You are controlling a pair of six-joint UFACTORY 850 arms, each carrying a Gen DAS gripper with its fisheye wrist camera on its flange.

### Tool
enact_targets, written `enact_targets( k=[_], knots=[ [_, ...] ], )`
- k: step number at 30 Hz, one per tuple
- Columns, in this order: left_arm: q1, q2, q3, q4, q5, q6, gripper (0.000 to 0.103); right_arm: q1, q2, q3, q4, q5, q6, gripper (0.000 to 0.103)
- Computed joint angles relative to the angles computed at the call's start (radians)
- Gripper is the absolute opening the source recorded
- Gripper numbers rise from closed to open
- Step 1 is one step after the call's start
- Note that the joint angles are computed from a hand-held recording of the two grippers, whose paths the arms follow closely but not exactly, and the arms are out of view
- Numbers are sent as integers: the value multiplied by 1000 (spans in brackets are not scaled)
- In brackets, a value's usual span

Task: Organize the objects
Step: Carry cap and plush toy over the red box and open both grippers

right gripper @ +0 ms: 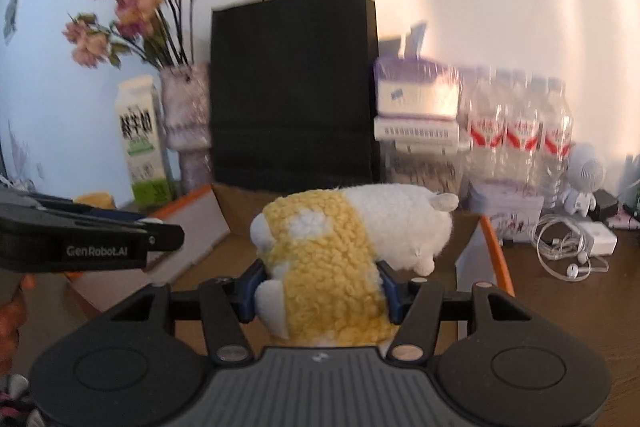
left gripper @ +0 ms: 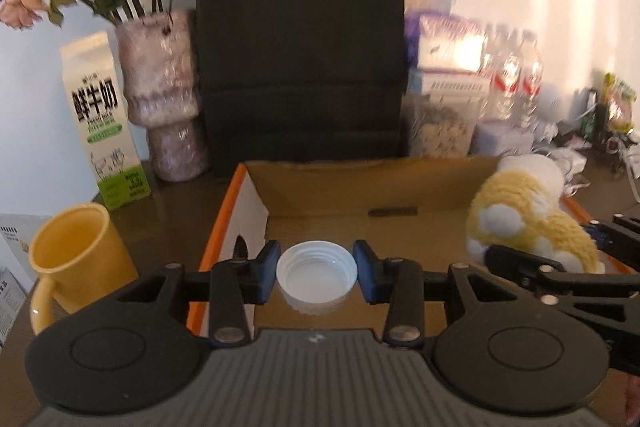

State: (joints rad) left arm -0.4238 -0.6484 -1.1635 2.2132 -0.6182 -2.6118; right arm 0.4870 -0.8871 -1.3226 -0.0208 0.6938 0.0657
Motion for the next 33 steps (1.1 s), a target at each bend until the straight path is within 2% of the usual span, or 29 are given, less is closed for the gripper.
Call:
enact_targets(
  k=[5, 7, 8, 9, 10, 11, 13, 14, 21, 33],
  knots=[
    [10, -35, -30, -34, 33, 22, 42, -17, -28, -29, -27, -62, 40, 59],
    [8, -37, -31, -40, 30, 27, 54, -19, -26, -21, -31, -58, 49, 62],
    [6, -35, -27, -33, 20, 20, 68, -18, -23, -17, -30, -51, 46, 69],
    [3, -31, -20, -25, 4, 12, 82, -17, -19, -10, -29, -42, 45, 84],
    [-2, -25, -12, -18, -17, 6, 89, -16, -17, -6, -26, -33, 42, 91],
    [-6, -21, -6, -19, -39, 4, 102, -14, -13, 0, -22, -25, 36, 98],
    [-16, -13, 4, -31, -84, 8, 103, -12, -6, 9, -11, -12, 29, 100],
    [-16, -7, 6, -31, -84, 9, 103, -10, -2, 14, -4, -4, 25, 103],
    [-30, 49, 38, -71, -107, 44, 103, -6, 54, 70, 21, 45, 10, 103],
    [-110, 248, 226, -106, -229, 20, 103, 20, 231, 289, 54, 152, -70, 103]
  ],
)
